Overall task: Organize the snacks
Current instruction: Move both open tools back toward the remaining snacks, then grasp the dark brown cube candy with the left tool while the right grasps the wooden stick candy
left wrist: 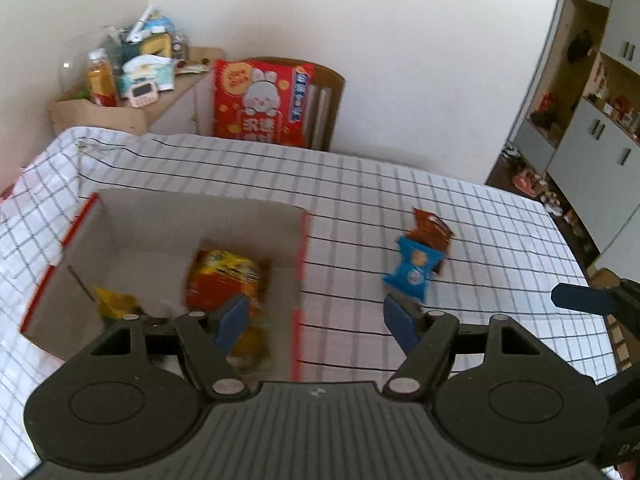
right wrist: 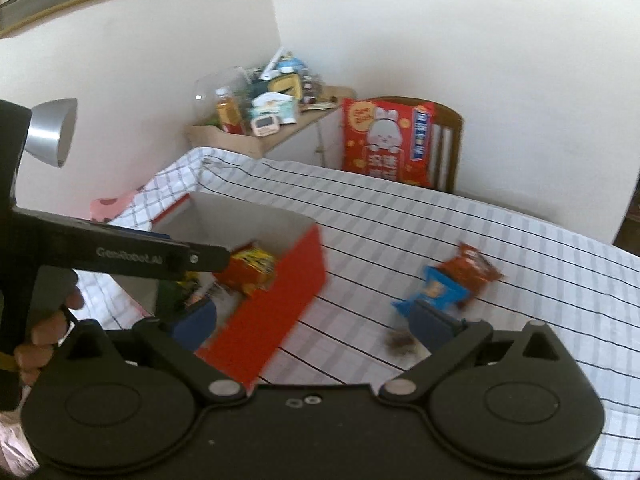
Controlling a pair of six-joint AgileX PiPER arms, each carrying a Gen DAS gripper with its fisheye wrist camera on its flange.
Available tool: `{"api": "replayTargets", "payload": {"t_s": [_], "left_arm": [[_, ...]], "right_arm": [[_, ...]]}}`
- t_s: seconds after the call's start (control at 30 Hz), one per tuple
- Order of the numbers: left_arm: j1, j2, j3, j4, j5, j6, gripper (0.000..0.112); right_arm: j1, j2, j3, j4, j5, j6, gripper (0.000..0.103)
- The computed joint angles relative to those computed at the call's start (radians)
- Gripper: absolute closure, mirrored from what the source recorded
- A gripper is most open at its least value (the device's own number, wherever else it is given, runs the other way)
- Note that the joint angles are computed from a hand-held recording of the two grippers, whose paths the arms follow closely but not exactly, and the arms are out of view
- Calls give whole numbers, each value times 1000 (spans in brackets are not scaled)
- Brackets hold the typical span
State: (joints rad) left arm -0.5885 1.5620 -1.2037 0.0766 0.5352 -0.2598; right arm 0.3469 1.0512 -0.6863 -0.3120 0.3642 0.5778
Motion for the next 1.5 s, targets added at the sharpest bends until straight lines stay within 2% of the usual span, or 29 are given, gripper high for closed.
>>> {"api": "replayTargets", "payload": {"t_s": [0.17, 0.27, 0.37, 0.53, 0.73, 0.93, 1.2, 1.4, 1.5], "left_arm": [[-99, 60, -42, 77, 13, -120, 38], [-138, 117, -91, 98, 33, -165, 38], [-167, 189, -161, 95, 74, -196, 38], [-208, 331, -307, 124, 162, -266, 38], [-238, 491, -484, 174, 290, -321, 38], [-197, 663, -702, 62, 409, -304, 38], [-170, 803, -886, 12, 473, -333, 38], [-175, 874, -982, 24, 505, -328, 40], [-174, 901, -1021, 19, 523, -321, 46]], "right_arm": [[-191, -65, 75, 360, 0, -424, 0], [-282, -71, 110, 515, -5, -625, 1], [-350, -56, 136, 645, -15, -808, 2], [-488, 2, 171, 975, -6, -1235, 7], [-571, 121, 180, 1206, 3, -1578, 16], [-565, 264, 154, 1368, -29, -1804, 23], [-509, 451, 81, 1540, -79, -1999, 34], [-471, 554, 31, 1644, -101, -2117, 45], [-461, 579, 20, 1723, -106, -2201, 51]]}}
